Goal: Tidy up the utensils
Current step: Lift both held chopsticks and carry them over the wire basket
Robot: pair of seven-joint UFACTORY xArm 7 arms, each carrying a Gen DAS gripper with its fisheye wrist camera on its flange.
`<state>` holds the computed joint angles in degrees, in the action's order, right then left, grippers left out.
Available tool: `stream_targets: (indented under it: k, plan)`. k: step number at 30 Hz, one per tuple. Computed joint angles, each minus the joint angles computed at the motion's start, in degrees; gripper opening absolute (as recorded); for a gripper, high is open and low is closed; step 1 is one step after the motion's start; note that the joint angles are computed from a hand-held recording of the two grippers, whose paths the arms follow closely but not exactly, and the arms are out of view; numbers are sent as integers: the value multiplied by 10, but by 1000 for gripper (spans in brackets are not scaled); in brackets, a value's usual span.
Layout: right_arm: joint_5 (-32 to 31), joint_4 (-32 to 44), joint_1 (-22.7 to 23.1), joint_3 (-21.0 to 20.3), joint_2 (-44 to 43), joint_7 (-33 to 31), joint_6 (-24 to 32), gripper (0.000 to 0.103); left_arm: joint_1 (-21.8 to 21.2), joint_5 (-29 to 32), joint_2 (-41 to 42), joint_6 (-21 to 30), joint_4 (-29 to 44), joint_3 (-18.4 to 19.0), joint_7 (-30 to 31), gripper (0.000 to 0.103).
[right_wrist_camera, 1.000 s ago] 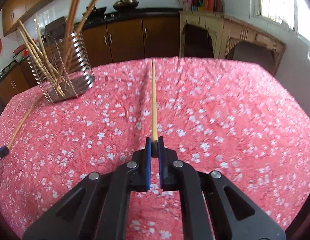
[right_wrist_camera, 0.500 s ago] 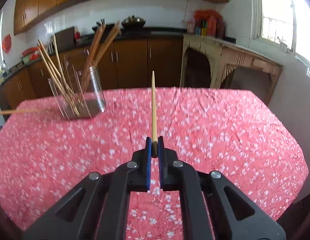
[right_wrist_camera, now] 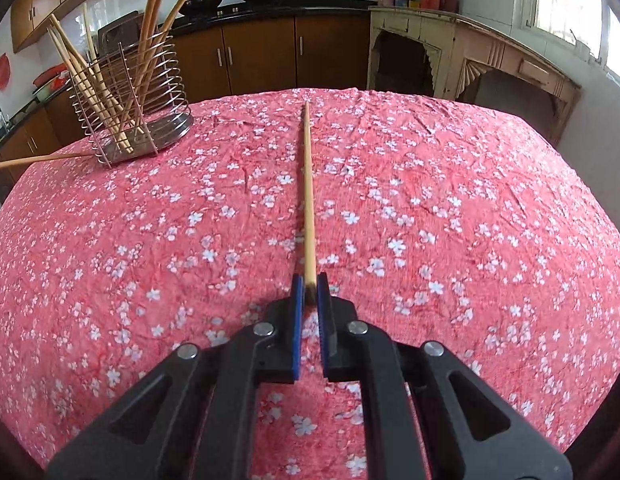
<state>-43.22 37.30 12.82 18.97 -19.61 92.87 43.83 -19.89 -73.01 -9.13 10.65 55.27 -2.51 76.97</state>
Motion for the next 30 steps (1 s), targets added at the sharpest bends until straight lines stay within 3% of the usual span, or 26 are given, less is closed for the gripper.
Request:
stream_targets:
  k: [6,9,11,22,30]
  plan:
    - [-1,-1,3,4,4,1,0,17,2,2,0,6,0,1,-5,7]
    - [-4,4,7,4,7,-3,11,8,3,2,0,8,0,2,-5,7]
    - [-1,0,8,1,1,2,9,7,6,4,0,13,1,3,-9,7]
    - [-87,17,-3,67,-101,39,122,7,10,-16,0,15,5,3,0,7]
    - [-154,57,-33,85,-145,27,134,7,14,-69,-3,14,26,2,40,7]
